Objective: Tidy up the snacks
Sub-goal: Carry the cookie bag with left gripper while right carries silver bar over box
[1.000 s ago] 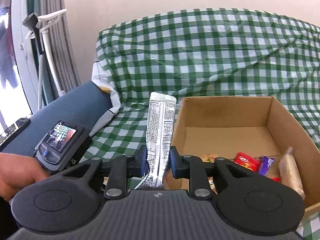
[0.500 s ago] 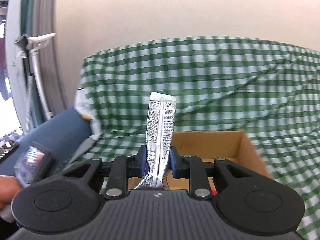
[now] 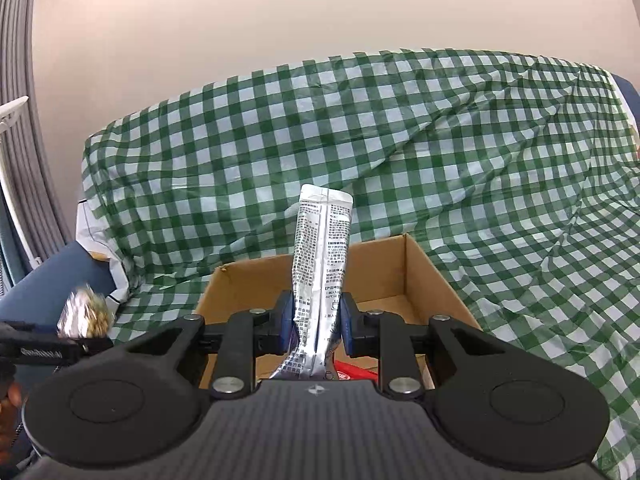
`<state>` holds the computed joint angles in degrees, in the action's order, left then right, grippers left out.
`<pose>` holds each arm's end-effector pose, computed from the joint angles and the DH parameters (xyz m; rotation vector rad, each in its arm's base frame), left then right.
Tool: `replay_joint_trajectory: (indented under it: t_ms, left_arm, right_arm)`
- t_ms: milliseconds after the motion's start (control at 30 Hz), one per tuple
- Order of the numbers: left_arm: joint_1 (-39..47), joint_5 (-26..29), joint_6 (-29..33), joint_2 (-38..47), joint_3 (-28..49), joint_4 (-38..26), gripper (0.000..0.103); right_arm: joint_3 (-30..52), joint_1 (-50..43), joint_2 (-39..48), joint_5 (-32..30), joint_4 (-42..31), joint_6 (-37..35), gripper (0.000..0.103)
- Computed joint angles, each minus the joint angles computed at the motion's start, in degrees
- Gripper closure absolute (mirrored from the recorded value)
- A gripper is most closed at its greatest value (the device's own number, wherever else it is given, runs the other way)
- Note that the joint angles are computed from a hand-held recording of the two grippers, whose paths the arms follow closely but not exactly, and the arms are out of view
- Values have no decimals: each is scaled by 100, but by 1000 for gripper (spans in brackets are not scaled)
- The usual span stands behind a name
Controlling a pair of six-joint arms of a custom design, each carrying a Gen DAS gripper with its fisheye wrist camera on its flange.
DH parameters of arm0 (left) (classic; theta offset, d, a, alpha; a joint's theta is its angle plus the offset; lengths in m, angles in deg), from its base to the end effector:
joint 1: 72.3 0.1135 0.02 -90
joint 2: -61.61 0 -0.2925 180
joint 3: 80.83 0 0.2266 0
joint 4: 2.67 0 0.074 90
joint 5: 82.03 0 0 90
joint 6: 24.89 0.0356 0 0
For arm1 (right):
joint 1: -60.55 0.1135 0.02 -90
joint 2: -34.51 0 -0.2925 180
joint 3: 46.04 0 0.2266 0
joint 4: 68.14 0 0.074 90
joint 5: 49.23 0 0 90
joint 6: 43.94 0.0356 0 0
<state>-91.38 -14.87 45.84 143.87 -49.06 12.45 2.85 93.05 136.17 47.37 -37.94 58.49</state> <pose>0.2047 -0.0562 0.1667 -0.2249 2.1219 0.0449 0.2697 0.1670 0.1776 -0.2703 1.9651 0.3998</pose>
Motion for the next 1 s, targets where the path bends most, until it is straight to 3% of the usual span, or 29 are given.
replay_joint_trajectory:
  t_ms: [233,633,1000]
  left_arm:
    - [-441,-138,-14,755,254,931,19]
    - [-1280,-374,272,1463,617,1744,19]
    - [-1570,-469,408,1715,698,1943,19]
  right_arm:
    - [90,-1,147,339,77,-153,78]
    - [76,12,86,539,68,-408,78]
    - [120,5,142,586,1,-376,78]
